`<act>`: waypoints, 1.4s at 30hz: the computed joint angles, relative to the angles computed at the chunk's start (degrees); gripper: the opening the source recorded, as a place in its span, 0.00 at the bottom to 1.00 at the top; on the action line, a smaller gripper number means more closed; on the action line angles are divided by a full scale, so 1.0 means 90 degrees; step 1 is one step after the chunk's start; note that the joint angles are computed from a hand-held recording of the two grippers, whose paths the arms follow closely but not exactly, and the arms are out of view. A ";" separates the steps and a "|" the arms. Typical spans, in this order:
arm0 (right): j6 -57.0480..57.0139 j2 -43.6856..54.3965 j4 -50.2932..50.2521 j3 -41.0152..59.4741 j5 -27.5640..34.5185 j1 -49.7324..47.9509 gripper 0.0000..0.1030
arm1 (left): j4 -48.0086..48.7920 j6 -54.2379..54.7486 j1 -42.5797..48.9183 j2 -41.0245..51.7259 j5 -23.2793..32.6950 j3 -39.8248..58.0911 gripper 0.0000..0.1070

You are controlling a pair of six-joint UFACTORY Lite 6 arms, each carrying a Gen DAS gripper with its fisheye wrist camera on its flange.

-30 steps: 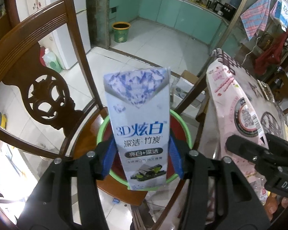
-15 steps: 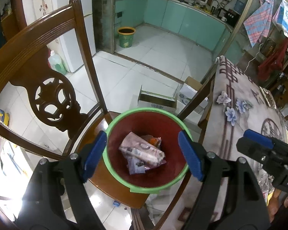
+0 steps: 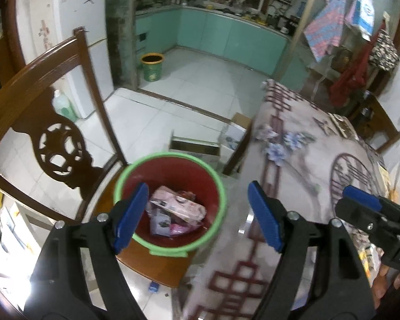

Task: Collect trash
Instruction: 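Grasp the plastic water bottle with the left tool while the right tool grasps crumpled foil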

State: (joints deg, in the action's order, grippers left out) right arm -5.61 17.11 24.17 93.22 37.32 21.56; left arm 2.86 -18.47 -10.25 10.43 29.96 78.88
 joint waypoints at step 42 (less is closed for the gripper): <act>-0.6011 -0.0792 0.1736 -0.2842 0.1668 -0.6456 0.15 | 0.0812 -0.3650 -0.4888 0.5120 0.2412 0.5555 0.71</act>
